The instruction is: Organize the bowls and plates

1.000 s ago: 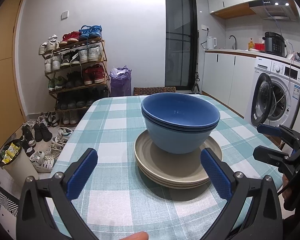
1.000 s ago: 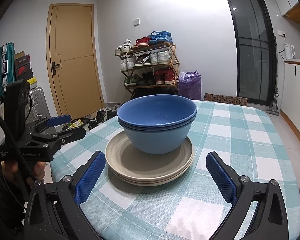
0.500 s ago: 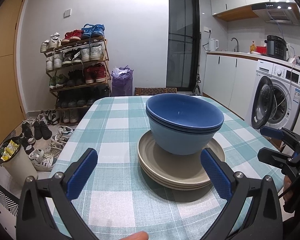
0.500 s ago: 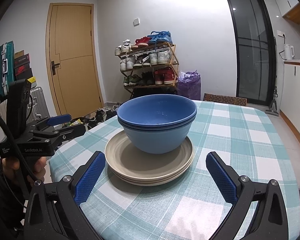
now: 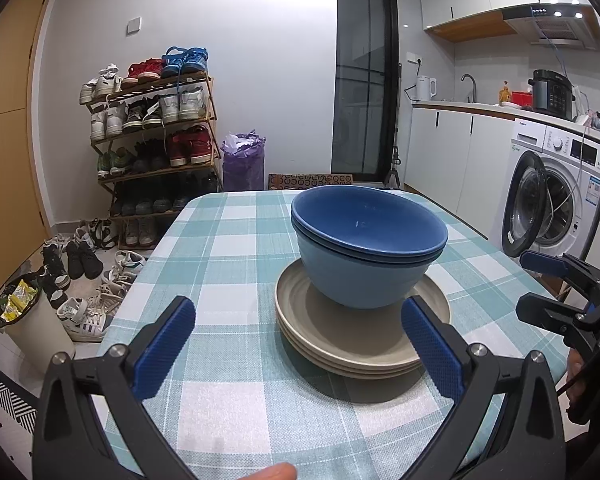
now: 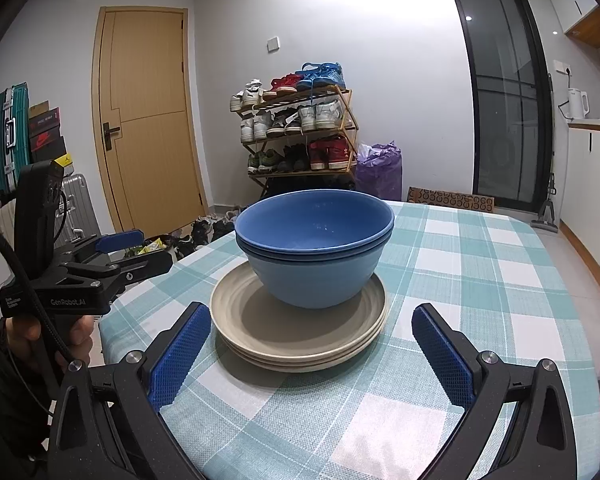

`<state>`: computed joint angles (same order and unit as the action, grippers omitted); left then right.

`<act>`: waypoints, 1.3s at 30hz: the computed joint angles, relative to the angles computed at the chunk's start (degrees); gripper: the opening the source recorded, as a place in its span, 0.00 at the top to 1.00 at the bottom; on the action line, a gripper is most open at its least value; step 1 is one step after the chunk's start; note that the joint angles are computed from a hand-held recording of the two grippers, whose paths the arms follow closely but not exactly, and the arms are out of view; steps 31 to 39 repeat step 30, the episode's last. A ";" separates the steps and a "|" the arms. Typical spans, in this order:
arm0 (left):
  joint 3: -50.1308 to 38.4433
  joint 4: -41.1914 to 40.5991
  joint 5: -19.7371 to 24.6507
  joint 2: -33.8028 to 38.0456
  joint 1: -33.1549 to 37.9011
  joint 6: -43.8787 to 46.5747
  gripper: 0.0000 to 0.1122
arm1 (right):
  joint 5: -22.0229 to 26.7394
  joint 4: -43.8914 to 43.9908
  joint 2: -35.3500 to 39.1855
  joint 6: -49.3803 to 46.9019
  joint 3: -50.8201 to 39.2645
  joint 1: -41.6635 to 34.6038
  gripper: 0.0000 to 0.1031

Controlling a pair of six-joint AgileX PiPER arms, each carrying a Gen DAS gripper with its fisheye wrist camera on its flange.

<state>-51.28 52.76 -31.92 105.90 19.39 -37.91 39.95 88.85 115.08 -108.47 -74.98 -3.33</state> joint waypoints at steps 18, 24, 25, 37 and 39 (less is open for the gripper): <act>-0.02 0.25 -0.11 0.12 0.61 0.11 0.08 | 0.14 -0.44 0.41 0.35 -0.62 -0.04 0.01; 0.16 0.22 -0.69 0.13 0.87 0.16 0.08 | 0.13 -0.09 0.74 -0.03 -0.72 0.02 0.01; 0.24 0.21 -0.73 0.05 0.83 0.17 0.08 | 0.17 -0.13 0.72 -0.02 -0.71 0.01 0.01; 0.24 0.28 -0.77 0.14 0.71 0.17 0.08 | 0.15 0.53 1.19 -0.91 -0.80 0.06 0.01; 0.24 0.28 -0.77 0.14 0.71 0.17 0.08 | 0.15 0.53 1.19 -0.91 -0.80 0.06 0.01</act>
